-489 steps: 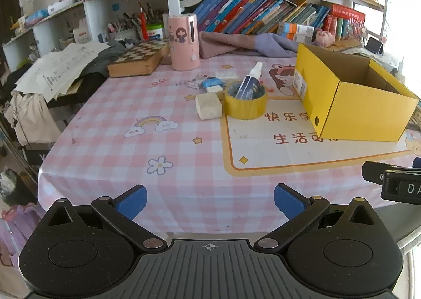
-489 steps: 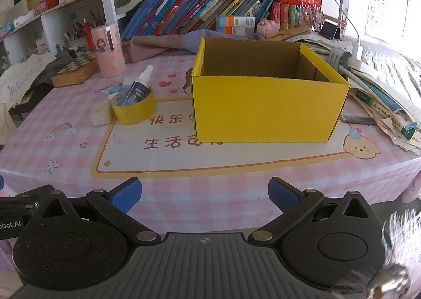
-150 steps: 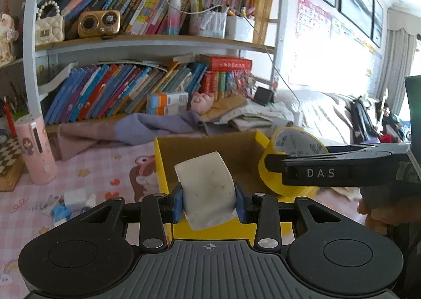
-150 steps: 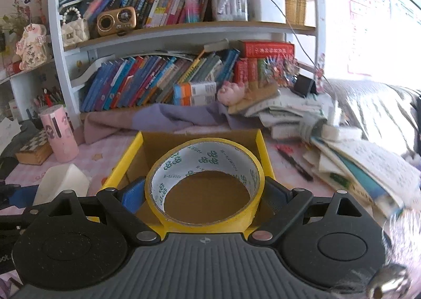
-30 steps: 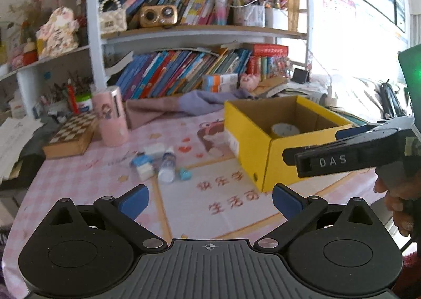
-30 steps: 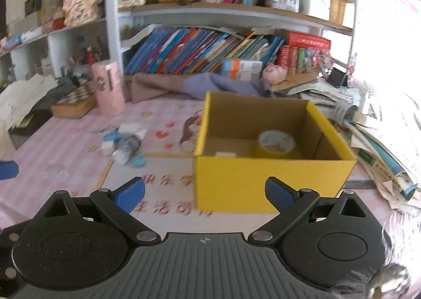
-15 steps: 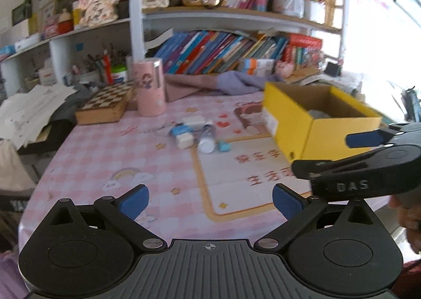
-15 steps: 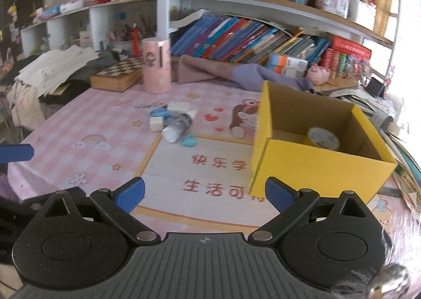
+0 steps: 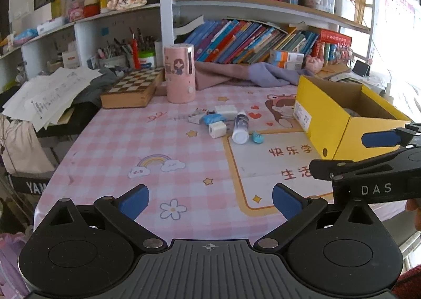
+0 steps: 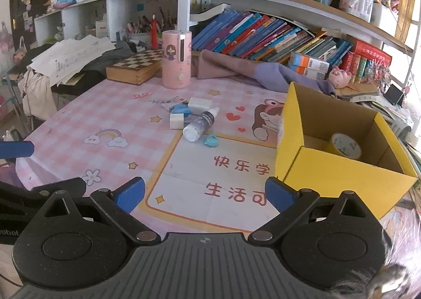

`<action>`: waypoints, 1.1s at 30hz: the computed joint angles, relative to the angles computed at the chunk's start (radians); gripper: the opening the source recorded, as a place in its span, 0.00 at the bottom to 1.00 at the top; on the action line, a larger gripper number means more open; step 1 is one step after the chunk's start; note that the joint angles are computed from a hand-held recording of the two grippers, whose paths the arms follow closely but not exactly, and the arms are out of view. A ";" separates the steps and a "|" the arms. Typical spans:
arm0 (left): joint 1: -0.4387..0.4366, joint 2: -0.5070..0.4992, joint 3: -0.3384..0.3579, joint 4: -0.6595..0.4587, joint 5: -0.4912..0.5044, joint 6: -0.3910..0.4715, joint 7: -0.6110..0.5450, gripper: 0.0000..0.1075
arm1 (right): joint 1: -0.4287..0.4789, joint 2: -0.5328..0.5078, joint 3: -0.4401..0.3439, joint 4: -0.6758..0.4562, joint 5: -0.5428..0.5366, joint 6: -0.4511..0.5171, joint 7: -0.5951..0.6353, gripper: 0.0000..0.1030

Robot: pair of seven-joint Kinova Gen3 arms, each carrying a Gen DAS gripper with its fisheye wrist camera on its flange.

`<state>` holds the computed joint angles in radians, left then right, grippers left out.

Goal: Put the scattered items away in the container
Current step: 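Withdraw both tools from the box toward the remaining items, then grasp the blue teardrop toy with the right tool while the left tool grasps the spray bottle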

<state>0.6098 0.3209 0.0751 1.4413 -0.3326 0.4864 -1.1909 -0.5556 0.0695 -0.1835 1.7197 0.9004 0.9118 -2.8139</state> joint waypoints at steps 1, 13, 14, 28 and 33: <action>-0.001 0.007 -0.001 -0.010 0.000 0.005 -0.001 0.94 | 0.005 0.004 0.003 -0.003 -0.004 -0.009 0.008 0.96; -0.011 0.142 0.011 -0.192 0.038 0.053 -0.105 0.93 | 0.083 0.089 0.085 -0.102 -0.120 -0.125 0.181 0.80; -0.009 0.157 0.010 -0.212 0.043 0.056 -0.120 0.93 | 0.092 0.099 0.094 -0.116 -0.140 -0.134 0.202 0.77; -0.009 0.377 0.015 -0.559 0.169 0.228 -0.310 0.75 | 0.238 0.284 0.169 -0.365 -0.547 -0.123 0.573 0.46; -0.010 0.440 0.009 -0.669 0.203 0.301 -0.345 0.75 | 0.271 0.370 0.184 -0.477 -0.643 -0.064 0.663 0.41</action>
